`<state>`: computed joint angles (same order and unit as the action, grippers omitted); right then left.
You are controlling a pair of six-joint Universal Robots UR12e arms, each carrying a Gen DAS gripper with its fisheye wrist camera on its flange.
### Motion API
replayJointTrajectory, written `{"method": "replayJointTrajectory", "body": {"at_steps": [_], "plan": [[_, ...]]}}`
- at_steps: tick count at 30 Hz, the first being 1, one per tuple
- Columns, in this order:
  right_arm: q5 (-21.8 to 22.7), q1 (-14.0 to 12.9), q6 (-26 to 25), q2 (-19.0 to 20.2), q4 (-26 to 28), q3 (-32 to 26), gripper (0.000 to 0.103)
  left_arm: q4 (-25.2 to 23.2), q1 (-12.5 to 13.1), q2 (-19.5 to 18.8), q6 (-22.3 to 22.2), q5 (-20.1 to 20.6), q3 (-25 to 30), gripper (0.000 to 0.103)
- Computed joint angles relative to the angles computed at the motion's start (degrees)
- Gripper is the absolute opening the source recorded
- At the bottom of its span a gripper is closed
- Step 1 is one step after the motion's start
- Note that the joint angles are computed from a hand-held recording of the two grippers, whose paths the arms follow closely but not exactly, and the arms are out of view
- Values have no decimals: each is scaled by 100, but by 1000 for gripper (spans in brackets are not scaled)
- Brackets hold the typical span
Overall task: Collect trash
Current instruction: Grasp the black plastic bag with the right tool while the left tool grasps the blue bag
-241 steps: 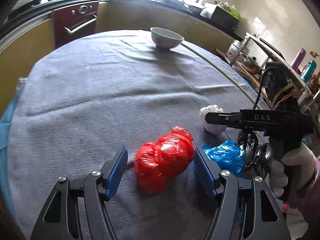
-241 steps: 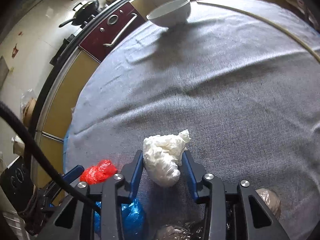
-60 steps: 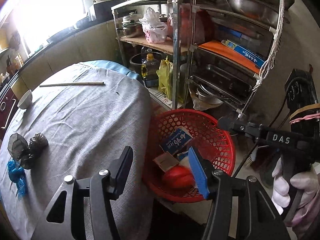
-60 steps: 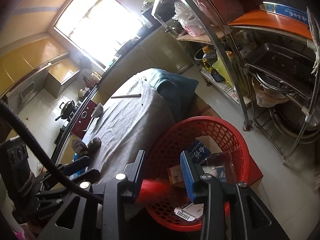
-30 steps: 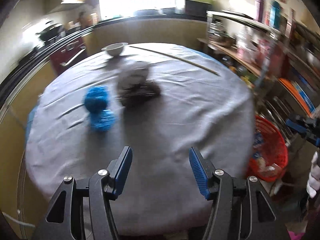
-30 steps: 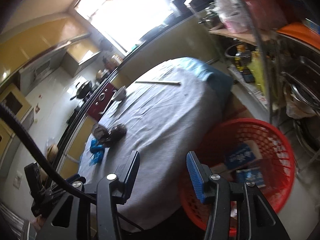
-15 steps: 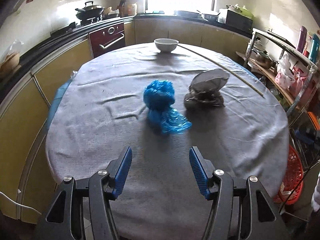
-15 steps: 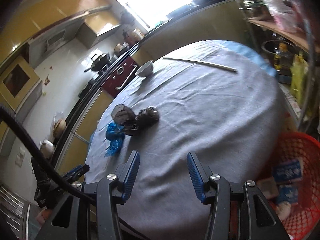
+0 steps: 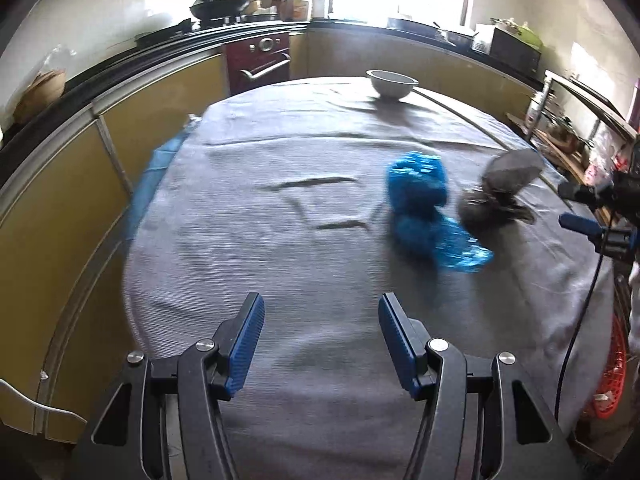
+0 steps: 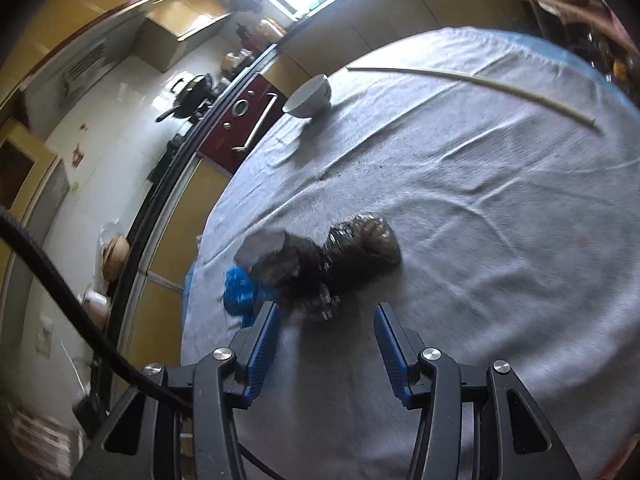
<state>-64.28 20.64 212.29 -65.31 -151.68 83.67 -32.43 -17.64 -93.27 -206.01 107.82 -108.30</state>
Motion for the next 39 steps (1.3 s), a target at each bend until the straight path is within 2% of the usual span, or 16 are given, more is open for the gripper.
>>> {"method": "replayJointTrajectory", "body": {"at_steps": [6, 11, 13, 17, 19, 20, 21, 22, 23, 27, 30, 32, 34, 36, 39], "plan": [[63, 72, 649, 493, 384, -654, 54, 73, 209, 150, 4, 78, -214, 60], [-180, 192, 933, 908, 953, -1293, 56, 133, 370, 244, -33, -1, -332, 60], [-438, 279, 822, 1062, 1346, -1609, 56, 143, 415, 258, -49, -36, -348, 60], [-684, 426, 447, 1355, 1995, -2112, 58, 170, 484, 252, -50, -129, -330, 60], [-1023, 505, 176, 1358, 1868, -2131, 58, 193, 494, 223, -22, -175, -286, 60], [-1041, 529, -55, 1395, 1891, -2180, 55, 199, 496, 200, -7, -198, -256, 60], [-1080, 546, -169, 1407, 1845, -2175, 51, 217, 494, 172, 17, -238, -215, 60], [-1203, 570, -316, 1394, 1746, -2132, 43, 243, 492, 142, 48, -294, -172, 60], [-1208, 574, -453, 1388, 1730, -2110, 42, 263, 486, 104, 79, -353, -120, 60], [-1103, 523, -659, 1233, 1289, -1794, 42, 301, 444, -92, 218, -583, 136, 61], [-1255, 481, -787, 1022, 867, -1467, 42, 344, 393, -323, 294, -806, 412, 73], [-1226, 436, -835, 870, 596, -1216, 42, 330, 354, -483, 313, -888, 595, 75], [-1178, 369, -880, 681, 331, -917, 42, 311, 352, -652, 354, -1152, 772, 77], [-1151, 317, -906, 514, 109, -653, 42, 106, 354, -841, 335, -1396, 987, 79], [-1141, 238, -993, 233, -224, -215, 42, -99, 333, -1068, 266, -1554, 1213, 79]]}}
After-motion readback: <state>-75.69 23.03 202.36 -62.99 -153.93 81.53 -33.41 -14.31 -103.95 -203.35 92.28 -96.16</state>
